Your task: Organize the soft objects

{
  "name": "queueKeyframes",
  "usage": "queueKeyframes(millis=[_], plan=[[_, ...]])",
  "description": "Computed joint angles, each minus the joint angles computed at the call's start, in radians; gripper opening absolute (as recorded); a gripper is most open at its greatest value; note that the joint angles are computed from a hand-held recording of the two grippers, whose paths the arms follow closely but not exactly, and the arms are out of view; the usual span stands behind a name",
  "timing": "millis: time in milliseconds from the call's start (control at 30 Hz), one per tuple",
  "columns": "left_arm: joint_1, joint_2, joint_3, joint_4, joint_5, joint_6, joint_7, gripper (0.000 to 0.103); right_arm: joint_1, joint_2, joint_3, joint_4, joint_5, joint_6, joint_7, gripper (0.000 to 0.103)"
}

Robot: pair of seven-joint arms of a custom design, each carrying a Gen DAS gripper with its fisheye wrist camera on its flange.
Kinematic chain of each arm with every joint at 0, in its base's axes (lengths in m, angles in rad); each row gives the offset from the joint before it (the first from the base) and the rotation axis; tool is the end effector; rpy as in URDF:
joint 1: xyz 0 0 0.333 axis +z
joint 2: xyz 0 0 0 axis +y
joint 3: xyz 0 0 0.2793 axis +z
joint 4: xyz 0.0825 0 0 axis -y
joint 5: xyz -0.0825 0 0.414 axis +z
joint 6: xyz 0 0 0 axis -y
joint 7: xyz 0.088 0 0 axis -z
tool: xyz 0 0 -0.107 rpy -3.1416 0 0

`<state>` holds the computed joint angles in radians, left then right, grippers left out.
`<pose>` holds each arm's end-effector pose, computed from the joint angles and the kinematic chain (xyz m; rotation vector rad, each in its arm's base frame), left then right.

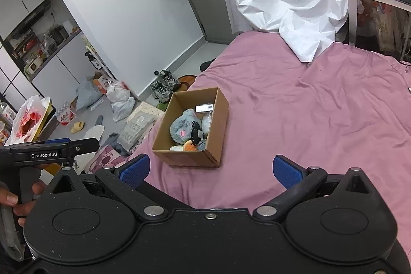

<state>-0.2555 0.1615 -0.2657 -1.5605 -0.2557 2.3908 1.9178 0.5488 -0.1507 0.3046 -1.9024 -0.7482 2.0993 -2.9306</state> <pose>0.5969 -0.3302 0.5892 -1.1312 2.5083 -0.9864 0.4025 0.4248 0.5674 -1.0808 2.1635 -0.6173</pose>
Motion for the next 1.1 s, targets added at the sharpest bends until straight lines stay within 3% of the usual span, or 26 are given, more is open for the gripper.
queueKeyframes(millis=[1100], plan=[[-0.016,0.027,-0.001,0.027,0.042,-0.016,-0.036,0.103,-0.020,-0.026,0.001,-0.051,0.001,0.050,0.047,0.103]])
